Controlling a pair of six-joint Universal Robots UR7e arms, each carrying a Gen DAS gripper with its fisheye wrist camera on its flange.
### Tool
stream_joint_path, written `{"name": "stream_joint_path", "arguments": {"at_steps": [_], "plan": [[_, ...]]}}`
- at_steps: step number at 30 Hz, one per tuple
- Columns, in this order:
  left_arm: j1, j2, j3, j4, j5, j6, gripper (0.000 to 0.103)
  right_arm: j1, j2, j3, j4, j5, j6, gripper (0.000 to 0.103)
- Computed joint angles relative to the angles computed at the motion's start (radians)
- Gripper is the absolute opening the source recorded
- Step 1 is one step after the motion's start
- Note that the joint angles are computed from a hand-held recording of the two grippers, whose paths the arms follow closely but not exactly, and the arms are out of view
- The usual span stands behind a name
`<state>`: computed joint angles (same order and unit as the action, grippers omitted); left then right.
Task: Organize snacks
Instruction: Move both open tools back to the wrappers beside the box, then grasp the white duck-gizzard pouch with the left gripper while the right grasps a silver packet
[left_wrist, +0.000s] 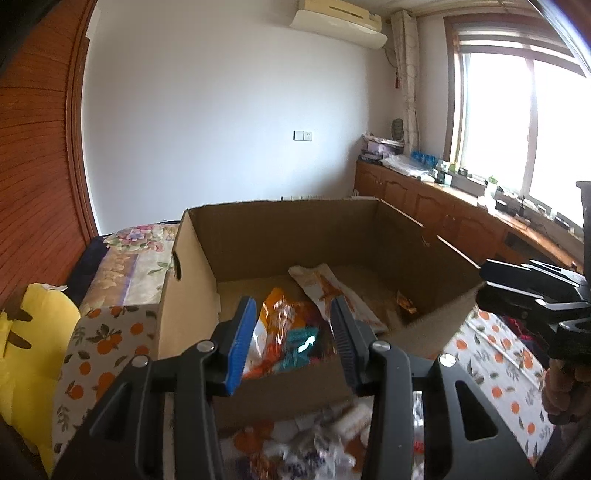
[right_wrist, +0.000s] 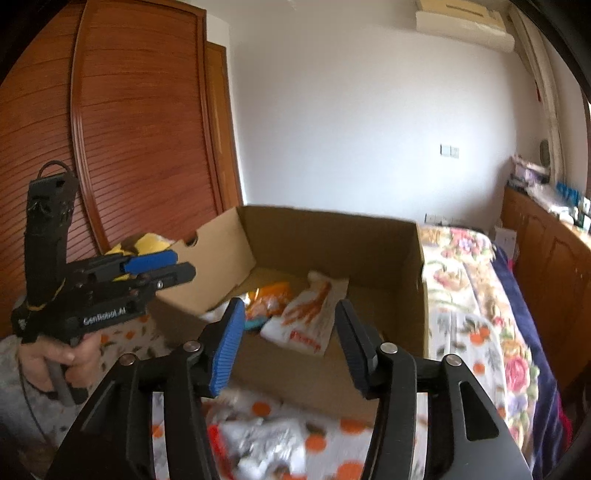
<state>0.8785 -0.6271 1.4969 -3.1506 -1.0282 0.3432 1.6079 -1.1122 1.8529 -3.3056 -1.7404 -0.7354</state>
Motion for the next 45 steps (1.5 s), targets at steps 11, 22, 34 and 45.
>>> {"name": "stream_joint_path", "arguments": {"at_steps": [11,22,34,45], "plan": [[-0.026,-0.097,0.195,-0.077,0.039,0.044,0.045,-0.028,-0.041,0.168,-0.007,-0.121,0.109,0.058],[-0.010,-0.148,0.280,0.000,0.043,0.020,0.046,-0.062,-0.032,0.192,0.087,-0.125,0.257,0.059],[0.031,-0.127,0.269,0.072,0.031,-0.023,0.045,-0.064,0.013,0.122,0.183,-0.127,0.353,0.059],[0.055,-0.127,0.251,0.116,-0.010,-0.070,0.046,-0.041,0.065,0.030,0.227,-0.207,0.373,0.062]]}}
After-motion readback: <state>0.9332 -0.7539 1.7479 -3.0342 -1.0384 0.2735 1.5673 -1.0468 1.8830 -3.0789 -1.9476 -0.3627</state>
